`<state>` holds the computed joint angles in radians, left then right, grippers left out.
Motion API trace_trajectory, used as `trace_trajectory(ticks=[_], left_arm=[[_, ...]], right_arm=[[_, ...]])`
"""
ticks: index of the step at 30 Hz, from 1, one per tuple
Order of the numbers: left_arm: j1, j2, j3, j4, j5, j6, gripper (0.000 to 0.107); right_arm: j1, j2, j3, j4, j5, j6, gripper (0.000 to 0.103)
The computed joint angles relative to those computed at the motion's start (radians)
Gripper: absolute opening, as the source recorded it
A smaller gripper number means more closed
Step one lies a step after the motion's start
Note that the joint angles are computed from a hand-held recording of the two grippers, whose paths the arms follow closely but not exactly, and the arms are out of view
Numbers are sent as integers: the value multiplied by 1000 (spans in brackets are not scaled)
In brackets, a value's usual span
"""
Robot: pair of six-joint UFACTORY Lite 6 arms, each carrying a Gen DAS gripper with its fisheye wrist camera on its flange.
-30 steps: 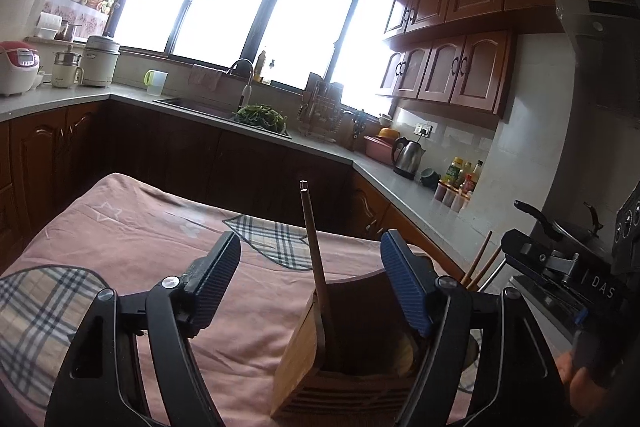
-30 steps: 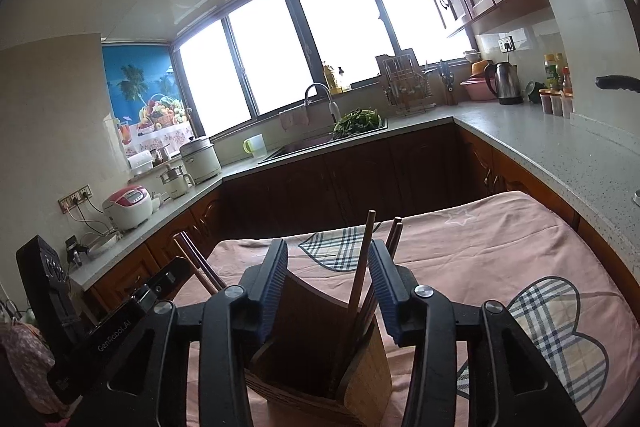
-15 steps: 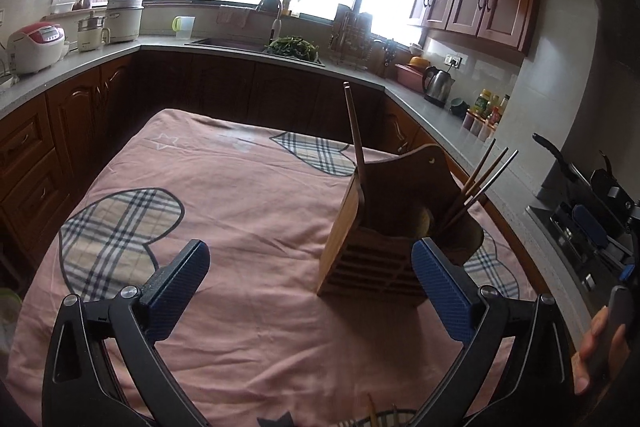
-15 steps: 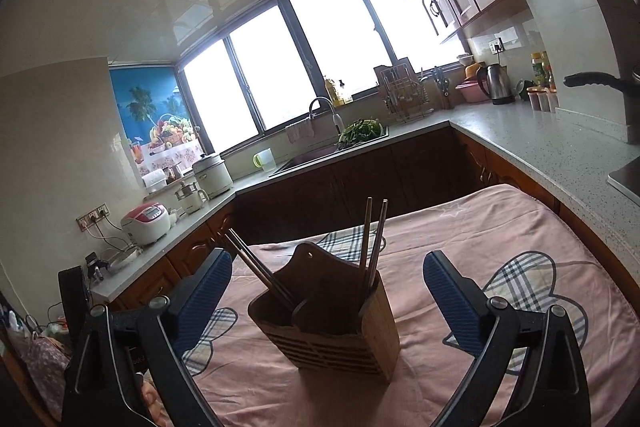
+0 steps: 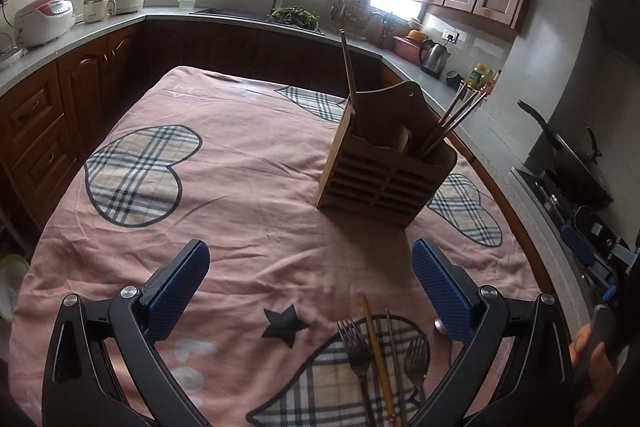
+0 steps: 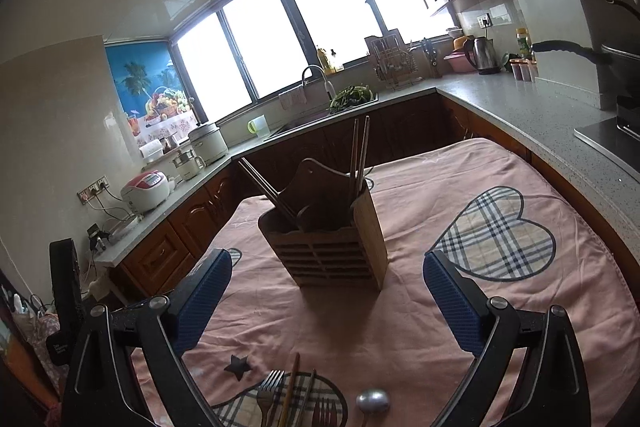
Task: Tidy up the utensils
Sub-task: 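Withdraw both tools from the holder back to the utensil pile, then close the left tool on a metal fork while the right tool closes on the spoon handle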
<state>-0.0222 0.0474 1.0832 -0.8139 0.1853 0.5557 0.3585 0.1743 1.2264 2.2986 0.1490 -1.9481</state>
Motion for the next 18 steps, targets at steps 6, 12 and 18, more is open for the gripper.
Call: trace_trajectory(ticks=[6,12,18], left_arm=[[-35,-72,-118,19,-6,-11,103],[-60,-98,-224,-161,-30,167,103],[-97,-67,-254,-247,-39,245,103]], right_arm=[[-5,-89,-134,-177,-13,191,98],[4,-148,-258,-184,-12,199,97],[20,-159,-333,-125,-19,139,95]])
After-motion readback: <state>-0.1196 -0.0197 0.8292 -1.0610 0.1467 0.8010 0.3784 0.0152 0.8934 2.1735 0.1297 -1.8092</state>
